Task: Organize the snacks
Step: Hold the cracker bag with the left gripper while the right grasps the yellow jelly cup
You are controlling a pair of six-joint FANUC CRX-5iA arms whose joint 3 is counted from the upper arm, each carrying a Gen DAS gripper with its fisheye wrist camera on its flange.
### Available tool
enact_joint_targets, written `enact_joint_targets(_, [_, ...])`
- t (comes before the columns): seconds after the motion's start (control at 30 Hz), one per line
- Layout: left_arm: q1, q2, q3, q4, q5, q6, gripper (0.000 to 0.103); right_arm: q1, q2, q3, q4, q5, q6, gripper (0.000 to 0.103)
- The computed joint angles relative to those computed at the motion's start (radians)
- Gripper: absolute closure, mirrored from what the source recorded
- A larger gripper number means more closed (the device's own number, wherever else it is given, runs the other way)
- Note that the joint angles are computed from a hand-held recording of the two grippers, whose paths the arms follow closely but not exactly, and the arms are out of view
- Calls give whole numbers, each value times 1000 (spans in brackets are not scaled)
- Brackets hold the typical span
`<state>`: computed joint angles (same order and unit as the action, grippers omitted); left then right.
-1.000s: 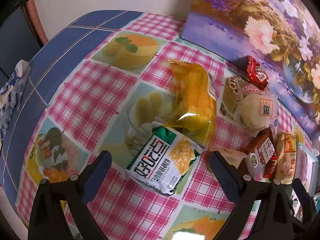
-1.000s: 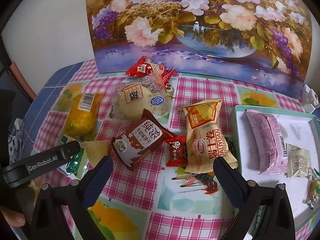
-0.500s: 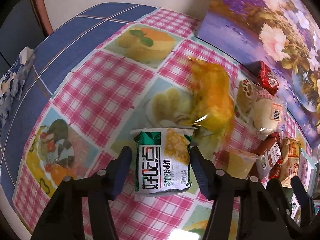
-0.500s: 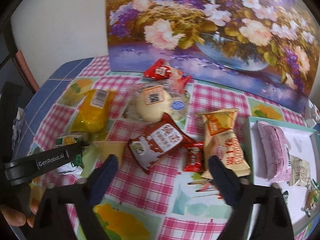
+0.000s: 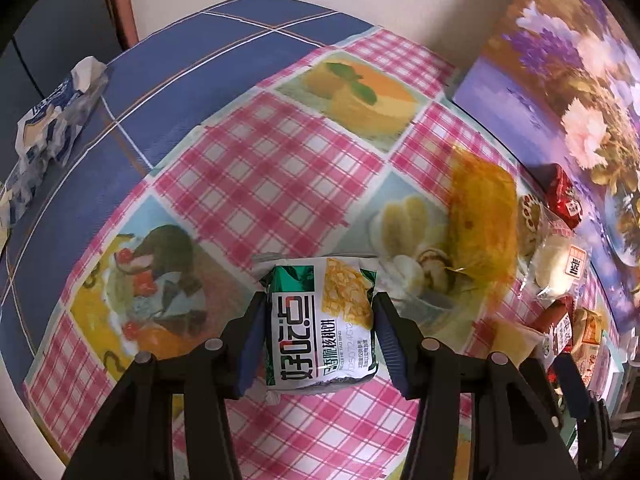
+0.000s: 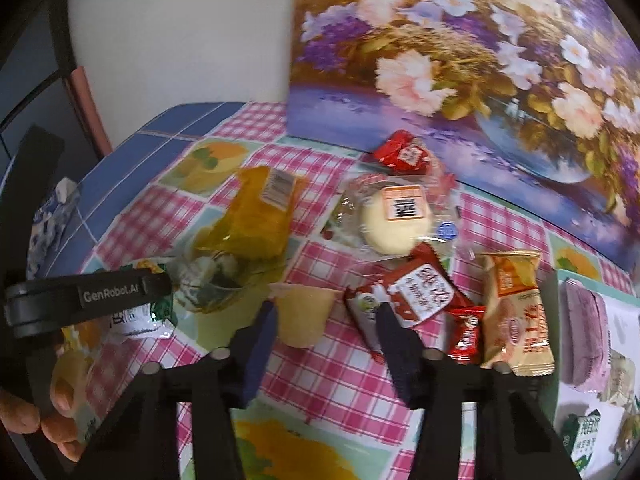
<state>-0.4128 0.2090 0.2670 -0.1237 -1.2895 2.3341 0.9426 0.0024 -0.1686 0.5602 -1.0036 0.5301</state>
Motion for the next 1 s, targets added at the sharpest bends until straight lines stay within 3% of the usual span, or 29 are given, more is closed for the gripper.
enact_joint_targets(0.33, [0, 1, 1, 0, 3, 1, 49, 0, 24, 6, -29, 28, 40, 69])
enact_joint_targets(1.0, [-50, 85, 113, -100, -93, -19, 49, -20, 36, -15, -20, 77, 14, 70])
